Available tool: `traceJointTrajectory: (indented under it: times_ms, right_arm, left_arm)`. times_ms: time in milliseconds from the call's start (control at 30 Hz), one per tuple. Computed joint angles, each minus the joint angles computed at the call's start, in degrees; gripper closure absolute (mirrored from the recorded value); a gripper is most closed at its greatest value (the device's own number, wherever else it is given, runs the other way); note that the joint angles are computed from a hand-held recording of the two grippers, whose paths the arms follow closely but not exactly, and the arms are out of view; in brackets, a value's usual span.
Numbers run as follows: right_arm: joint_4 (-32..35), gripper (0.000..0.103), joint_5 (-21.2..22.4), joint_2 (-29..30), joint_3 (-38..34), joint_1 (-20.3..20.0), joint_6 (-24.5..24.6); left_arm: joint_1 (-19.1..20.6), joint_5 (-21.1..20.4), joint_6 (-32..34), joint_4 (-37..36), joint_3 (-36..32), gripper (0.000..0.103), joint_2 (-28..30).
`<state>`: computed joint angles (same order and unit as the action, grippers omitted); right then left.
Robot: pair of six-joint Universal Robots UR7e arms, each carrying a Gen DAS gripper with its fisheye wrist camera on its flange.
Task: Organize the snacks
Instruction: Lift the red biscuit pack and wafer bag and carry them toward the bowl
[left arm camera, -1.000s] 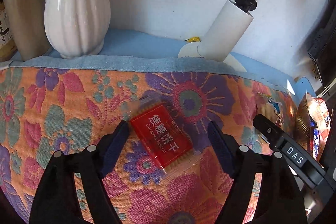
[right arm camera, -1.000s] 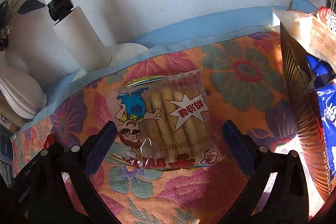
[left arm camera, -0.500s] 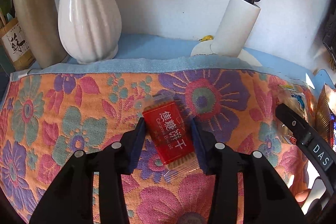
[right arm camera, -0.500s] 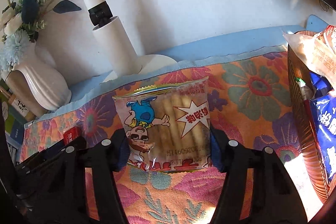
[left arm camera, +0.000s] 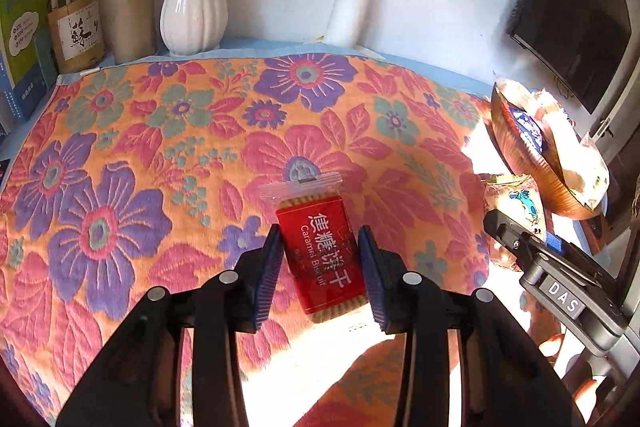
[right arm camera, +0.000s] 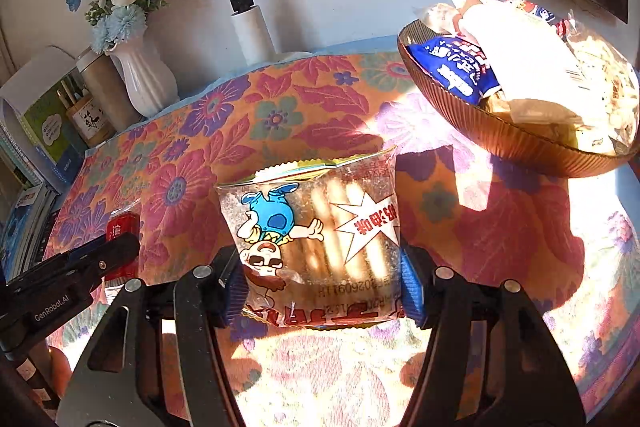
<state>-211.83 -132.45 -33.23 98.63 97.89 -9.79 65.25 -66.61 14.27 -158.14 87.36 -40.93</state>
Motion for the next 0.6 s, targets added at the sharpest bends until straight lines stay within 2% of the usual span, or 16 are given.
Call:
traceJointTrajectory:
  times_ms: [200,300,367,400,433,500,600]
  right_arm:
    - [-2.91,0.039,-2.14,-2.91,10.71,0.99,4.05]
    - [-0.9,0.038,-3.14,-3.79,13.42,0.68,6.3]
    - [-2.49,0.038,-2.4,-4.01,14.64,0.63,5.19]
    - [-2.49,0.035,-2.66,-4.07,14.84,0.75,4.8]
    - [-2.35,0.026,-2.66,-4.24,15.17,0.84,4.86]
    - [-2.46,0.015,-1.5,-5.11,16.46,0.72,5.34]
    - [-3.13,0.011,-0.59,-6.12,18.24,0.61,4.99]
  left_arm:
    - [-1.76,-1.26,0.49,-3.83,11.96,0.066,-6.44]
    - [-2.44,-1.14,0.39,-3.63,15.28,0.066,-8.12]
    - [-2.34,-2.41,-0.63,-1.97,16.22,0.066,-8.83]
    - [-2.21,-3.17,-1.08,-1.4,16.53,0.066,-8.92]
    - [-2.31,-2.8,-1.15,-1.5,16.91,0.065,-8.85]
    - [-2.9,-0.04,-0.88,-2.71,17.89,0.062,-8.39]
    - [-2.87,0.91,-0.38,-3.95,19.3,0.051,-8.78]
